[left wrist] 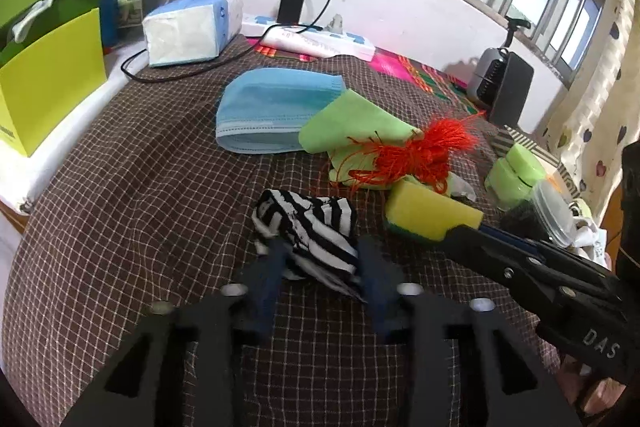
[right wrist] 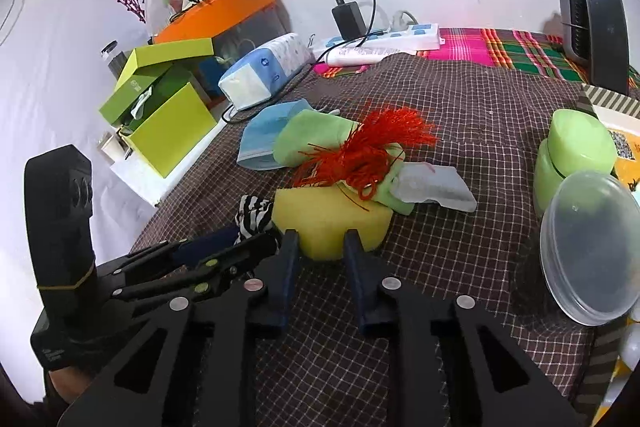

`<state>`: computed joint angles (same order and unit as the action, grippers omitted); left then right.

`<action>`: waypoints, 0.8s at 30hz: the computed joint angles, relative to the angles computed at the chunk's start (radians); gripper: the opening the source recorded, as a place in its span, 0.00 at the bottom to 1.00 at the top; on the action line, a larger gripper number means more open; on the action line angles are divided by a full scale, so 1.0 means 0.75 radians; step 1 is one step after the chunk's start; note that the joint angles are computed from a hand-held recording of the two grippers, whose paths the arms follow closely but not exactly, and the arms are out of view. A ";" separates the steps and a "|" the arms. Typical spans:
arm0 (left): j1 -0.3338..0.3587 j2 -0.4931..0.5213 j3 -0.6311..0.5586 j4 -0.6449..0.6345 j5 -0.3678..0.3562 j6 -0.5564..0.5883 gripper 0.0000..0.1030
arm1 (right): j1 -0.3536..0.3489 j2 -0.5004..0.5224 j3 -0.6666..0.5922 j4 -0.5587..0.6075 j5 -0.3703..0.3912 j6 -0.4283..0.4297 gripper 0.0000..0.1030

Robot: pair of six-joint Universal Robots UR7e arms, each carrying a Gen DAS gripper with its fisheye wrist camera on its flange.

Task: Organize soft objects
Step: 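Grasp the striped sock with the left tool while the right tool grasps the yellow sponge, then carry the sock with the left tool while the right tool carries the sponge over the yellow box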

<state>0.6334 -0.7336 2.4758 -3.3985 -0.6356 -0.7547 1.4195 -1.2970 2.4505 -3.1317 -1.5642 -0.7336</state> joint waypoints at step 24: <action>-0.341 -0.096 0.200 0.219 0.026 -0.458 0.11 | -0.088 -0.373 0.173 0.204 0.089 -0.142 0.18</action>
<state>0.3778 -0.8057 2.6259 -3.2341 -0.6164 -1.0981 1.3538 -1.5771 2.5802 -2.9787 -1.4978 -0.8399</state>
